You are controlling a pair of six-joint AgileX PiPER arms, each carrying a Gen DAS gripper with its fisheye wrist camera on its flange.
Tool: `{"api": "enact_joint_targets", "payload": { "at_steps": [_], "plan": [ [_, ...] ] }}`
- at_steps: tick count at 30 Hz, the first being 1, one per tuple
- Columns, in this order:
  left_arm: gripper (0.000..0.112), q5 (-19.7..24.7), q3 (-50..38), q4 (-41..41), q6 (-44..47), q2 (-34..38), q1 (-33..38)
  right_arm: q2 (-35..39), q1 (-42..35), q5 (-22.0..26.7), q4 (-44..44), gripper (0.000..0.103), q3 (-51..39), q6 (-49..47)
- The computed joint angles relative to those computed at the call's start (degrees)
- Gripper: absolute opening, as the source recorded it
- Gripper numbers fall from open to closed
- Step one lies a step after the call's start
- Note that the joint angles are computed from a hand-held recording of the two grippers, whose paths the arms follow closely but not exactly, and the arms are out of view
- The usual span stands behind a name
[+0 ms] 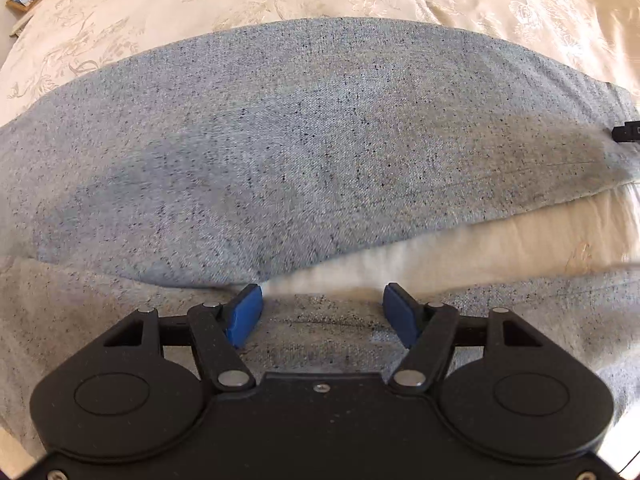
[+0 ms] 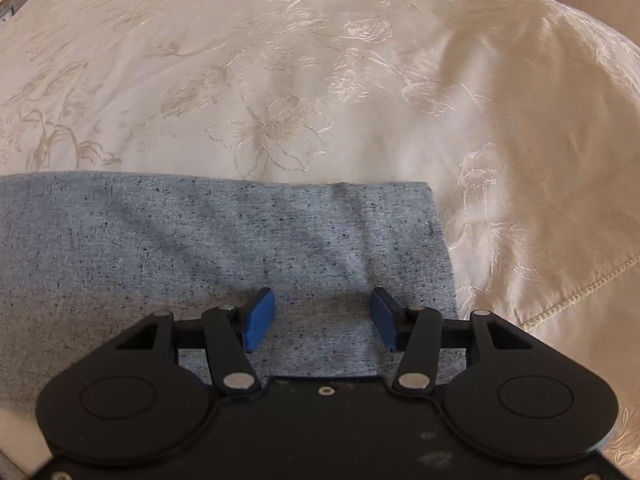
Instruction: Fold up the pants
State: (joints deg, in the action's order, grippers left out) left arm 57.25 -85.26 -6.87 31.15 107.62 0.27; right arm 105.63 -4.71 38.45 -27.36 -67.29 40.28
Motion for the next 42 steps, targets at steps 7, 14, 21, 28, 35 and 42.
{"api": "enact_joint_targets", "payload": {
  "at_steps": [7, 14, 21, 28, 35, 42],
  "plan": [
    [0.068, 3.52, 2.41, -2.13, 3.16, -8.2, 5.24, -11.04, 0.59, 0.13, 3.28, 0.053, 7.59, 0.01],
    [0.068, 3.86, 12.05, -0.61, 8.18, -14.56, 7.98, -26.57, 14.03, 5.27, 5.98, 0.055, 15.21, 5.0],
    [0.068, 1.75, 22.49, 3.85, 15.34, -17.25, 8.49, -32.09, 37.9, 12.36, 2.39, 0.055, 19.75, 23.72],
    [0.068, 4.72, 21.48, 0.59, 20.83, -17.59, 11.68, -32.75, 54.12, 21.05, 2.93, 0.055, 20.64, 46.13],
    [0.067, 7.65, 17.53, -0.65, 22.52, -15.51, 12.85, -39.46, 57.11, 25.01, 6.08, 0.056, 27.84, 70.06],
    [0.066, 9.55, 14.66, -3.14, 28.29, -15.69, 14.03, -41.15, 50.19, 15.11, 7.56, 0.056, 33.0, 73.61]
  ]
}}
